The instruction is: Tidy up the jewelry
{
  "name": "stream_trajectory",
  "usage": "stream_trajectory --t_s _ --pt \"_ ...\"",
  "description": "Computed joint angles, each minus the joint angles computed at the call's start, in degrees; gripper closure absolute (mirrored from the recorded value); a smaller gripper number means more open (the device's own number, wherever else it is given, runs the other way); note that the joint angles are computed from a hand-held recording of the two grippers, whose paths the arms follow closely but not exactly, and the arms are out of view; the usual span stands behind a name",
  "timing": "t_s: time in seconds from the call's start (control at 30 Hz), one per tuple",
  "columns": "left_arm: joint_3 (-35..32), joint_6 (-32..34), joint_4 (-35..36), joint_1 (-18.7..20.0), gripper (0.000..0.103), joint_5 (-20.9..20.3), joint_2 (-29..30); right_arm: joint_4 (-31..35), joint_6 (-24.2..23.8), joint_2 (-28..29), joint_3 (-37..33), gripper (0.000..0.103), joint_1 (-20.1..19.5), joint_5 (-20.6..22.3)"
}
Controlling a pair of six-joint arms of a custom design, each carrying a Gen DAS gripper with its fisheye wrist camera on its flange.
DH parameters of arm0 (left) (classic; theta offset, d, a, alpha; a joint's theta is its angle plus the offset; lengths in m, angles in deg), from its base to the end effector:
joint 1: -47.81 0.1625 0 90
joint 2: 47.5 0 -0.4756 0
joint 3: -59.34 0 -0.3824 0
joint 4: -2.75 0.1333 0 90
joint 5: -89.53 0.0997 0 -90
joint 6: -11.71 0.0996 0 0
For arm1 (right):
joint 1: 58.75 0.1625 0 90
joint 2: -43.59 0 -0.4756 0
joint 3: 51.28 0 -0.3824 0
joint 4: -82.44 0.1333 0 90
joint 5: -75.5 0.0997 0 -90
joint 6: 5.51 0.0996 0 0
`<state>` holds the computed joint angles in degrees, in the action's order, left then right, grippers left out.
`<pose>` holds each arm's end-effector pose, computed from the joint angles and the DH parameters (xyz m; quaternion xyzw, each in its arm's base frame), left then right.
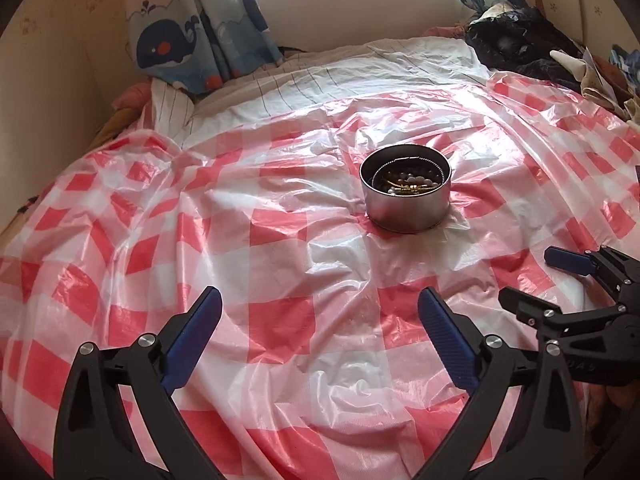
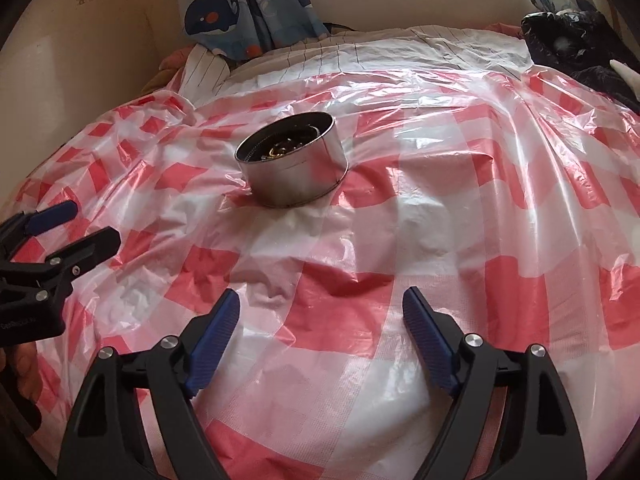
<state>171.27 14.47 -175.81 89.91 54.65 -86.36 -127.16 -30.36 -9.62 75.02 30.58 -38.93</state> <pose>-0.2958 -0.5571 0.0668 0.3195 0.8207 -0.2863 0.3775 0.0859 -0.5315 0.1874 0.1064 -0.8955 0.3334 0.2748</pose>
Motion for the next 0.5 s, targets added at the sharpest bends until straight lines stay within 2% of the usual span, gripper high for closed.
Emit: stream_trajectory --t_s 0.23,0.5 --pt "0.24 -0.09 -1.83 0.36 0.008 -0.42 -0.24 -3.96 -2.28 2.24 -0.40 0.019 0.78 -3.20" --pt "-0.63 -1.07 0.21 0.87 0.008 -1.35 0.80 -5.93 -3.25 3.28 -0.66 0.014 1.25 -4.88"
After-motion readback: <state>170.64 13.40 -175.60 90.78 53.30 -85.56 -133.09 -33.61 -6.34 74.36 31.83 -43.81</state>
